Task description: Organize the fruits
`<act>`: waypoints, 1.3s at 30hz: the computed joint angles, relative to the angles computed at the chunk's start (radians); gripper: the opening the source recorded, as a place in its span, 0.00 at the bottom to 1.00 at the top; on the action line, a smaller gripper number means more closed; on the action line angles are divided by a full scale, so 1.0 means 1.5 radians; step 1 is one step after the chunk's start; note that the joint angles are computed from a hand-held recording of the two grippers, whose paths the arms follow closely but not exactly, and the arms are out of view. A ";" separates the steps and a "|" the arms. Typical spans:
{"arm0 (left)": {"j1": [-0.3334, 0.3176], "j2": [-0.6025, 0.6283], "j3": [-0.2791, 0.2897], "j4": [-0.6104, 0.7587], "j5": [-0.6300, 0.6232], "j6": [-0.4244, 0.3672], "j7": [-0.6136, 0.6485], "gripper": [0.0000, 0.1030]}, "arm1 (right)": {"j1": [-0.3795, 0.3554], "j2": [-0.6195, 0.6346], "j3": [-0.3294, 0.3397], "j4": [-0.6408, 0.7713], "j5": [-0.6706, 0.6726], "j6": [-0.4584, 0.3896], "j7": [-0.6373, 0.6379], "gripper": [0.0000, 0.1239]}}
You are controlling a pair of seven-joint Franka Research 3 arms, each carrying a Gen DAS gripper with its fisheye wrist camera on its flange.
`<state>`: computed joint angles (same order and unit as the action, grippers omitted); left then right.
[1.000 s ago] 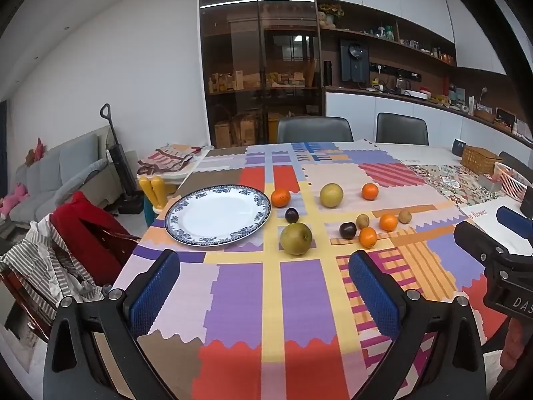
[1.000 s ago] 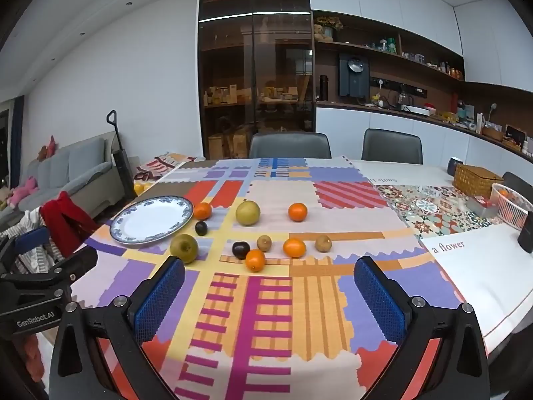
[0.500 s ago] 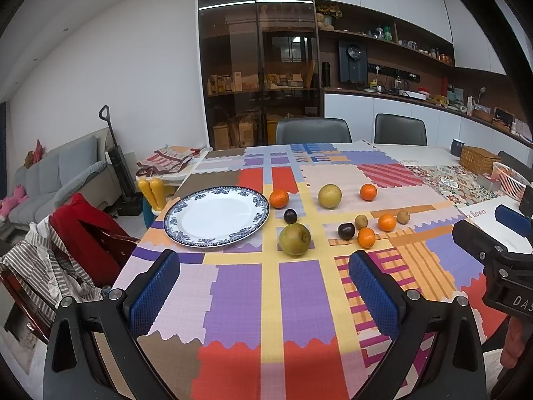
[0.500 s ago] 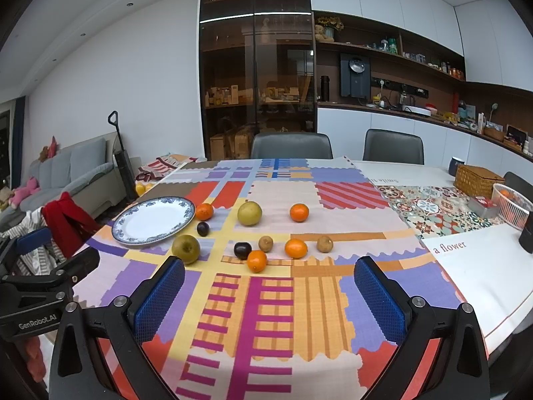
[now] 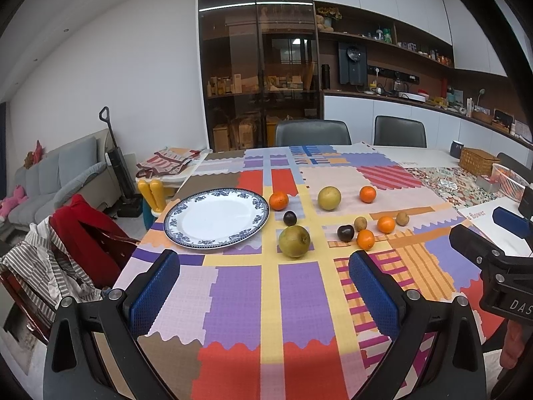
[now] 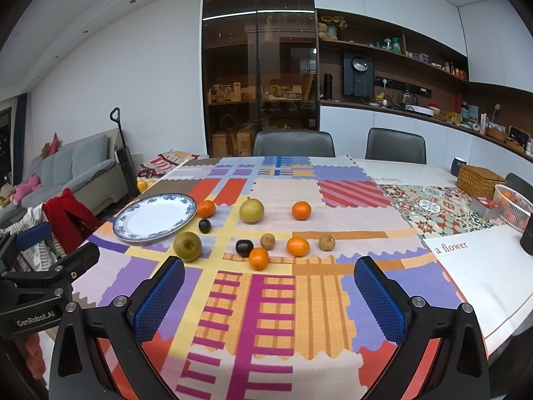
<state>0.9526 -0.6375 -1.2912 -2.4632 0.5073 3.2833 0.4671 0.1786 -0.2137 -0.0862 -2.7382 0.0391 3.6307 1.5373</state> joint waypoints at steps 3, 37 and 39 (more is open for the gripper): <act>0.000 0.000 0.000 -0.001 0.000 0.001 0.001 1.00 | -0.002 0.002 0.006 0.001 0.009 0.002 -0.006 0.83; 0.001 -0.006 -0.003 -0.005 -0.007 0.006 0.001 1.00 | -0.001 0.001 0.009 0.000 0.014 -0.001 -0.010 0.83; 0.001 -0.006 -0.002 -0.005 -0.006 0.007 0.001 1.00 | 0.001 0.001 0.005 0.001 0.010 -0.002 -0.007 0.83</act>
<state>0.9548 -0.6461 -1.2949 -2.4707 0.4976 3.2931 0.4686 0.1794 -0.2122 -0.0784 -2.7369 0.0539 3.6276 1.5267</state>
